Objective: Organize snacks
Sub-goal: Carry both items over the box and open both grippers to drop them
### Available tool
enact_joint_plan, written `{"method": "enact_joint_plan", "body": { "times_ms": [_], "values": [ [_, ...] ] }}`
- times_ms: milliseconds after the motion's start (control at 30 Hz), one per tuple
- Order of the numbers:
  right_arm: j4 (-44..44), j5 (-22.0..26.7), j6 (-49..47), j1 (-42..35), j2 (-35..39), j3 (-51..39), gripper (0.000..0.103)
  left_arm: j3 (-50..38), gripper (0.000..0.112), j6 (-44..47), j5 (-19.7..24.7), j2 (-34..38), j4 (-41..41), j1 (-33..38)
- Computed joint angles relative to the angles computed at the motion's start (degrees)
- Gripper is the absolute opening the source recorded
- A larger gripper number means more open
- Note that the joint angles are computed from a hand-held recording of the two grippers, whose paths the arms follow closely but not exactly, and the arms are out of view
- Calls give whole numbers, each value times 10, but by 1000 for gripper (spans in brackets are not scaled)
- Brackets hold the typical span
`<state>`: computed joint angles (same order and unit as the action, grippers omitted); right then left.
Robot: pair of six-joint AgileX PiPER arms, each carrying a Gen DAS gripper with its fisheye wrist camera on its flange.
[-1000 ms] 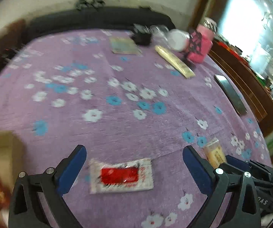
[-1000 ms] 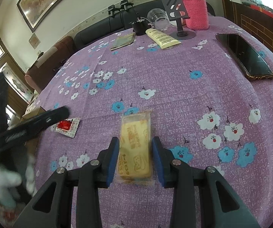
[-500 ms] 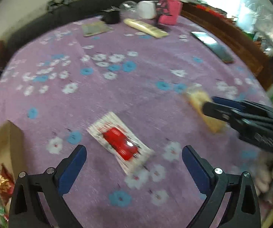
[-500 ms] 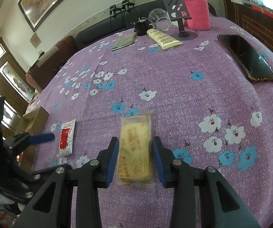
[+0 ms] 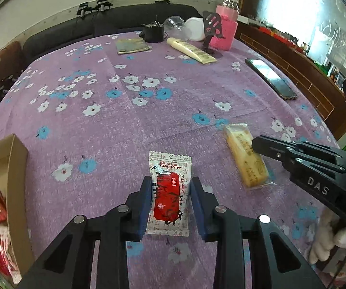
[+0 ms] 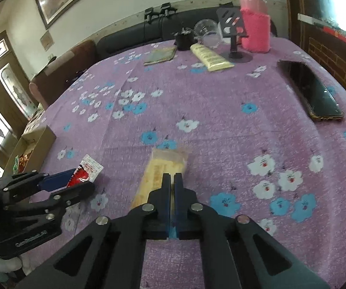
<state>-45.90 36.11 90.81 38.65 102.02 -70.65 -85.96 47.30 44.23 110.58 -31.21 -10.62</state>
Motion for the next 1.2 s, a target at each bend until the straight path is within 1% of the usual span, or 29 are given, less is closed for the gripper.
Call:
{"method": "enact_joint_plan", "body": {
  "times_ms": [67,100,133,167,200,267,300,333,367,400,433,500,533,567,600,633,667,767,833,867,900,933,967,1000,1033,1067,1100,1133,1200],
  "values": [
    [10,0,-3,-3,3,-2,19,-1,36,-3,-4,3,-6,0],
    [16,-1,-5,-5,4,-3,41,-4,36,-10,-3,7,1,-1],
    [13,-7,3,-6,3,0,51,-8,36,-18,-1,12,6,-3],
    [9,-10,8,-6,4,1,51,-8,37,-20,-2,16,7,-5],
    [7,-12,7,-6,5,-1,51,5,42,-7,-22,10,-1,-8],
    [13,-11,-8,-4,14,-12,51,28,43,-15,-65,1,15,-25],
    [23,-2,-31,-1,25,-28,51,38,44,-20,-83,-4,25,-32],
    [27,17,-49,5,36,-45,44,53,44,-20,-107,-10,34,-40],
    [39,43,-78,12,50,-70,35,62,41,-22,-120,-15,41,-45],
    [40,56,-87,17,56,-80,33,63,36,-19,-115,-17,37,-44],
    [40,64,-94,21,59,-86,32,65,35,-15,-109,-20,30,-41],
    [35,67,-92,27,56,-85,30,83,33,-9,-114,-35,29,-37],
    [28,65,-84,30,53,-80,28,95,33,-3,-119,-45,23,-34],
    [6,64,-64,37,45,-71,23,110,33,8,-125,-59,13,-28],
    [-19,67,-41,44,40,-64,13,122,33,20,-128,-73,1,-21],
    [-40,73,-24,51,34,-61,6,132,33,34,-127,-85,-14,-10],
    [-50,76,-14,55,31,-60,5,140,33,50,-122,-98,-33,4],
    [-40,102,-36,66,39,-81,5,159,33,82,-113,-132,-69,46],
    [-26,105,-44,66,40,-88,10,169,33,104,-108,-149,-87,71],
    [-16,109,-48,64,42,-93,17,176,33,111,-112,-157,-90,81],
    [7,113,-64,60,49,-104,38,184,33,120,-117,-164,-95,90],
    [30,113,-85,53,57,-115,53,187,33,128,-117,-169,-101,98],
    [44,119,-101,50,67,-126,54,190,33,136,-114,-173,-110,109],
    [58,138,-120,50,84,-147,54,193,33,142,-113,-176,-117,118],
    [71,147,-137,48,97,-160,55,199,33,149,-115,-181,-123,124],
    [73,159,-148,49,109,-173,53,205,33,157,-120,-187,-129,130],
    [68,175,-158,54,120,-188,42,212,33,167,-125,-193,-136,135],
    [73,171,-166,54,121,-194,32,217,33,177,-125,-198,-144,141],
    [87,186,-185,58,132,-216,32,223,33,193,-120,-208,-161,155]
  ]
}}
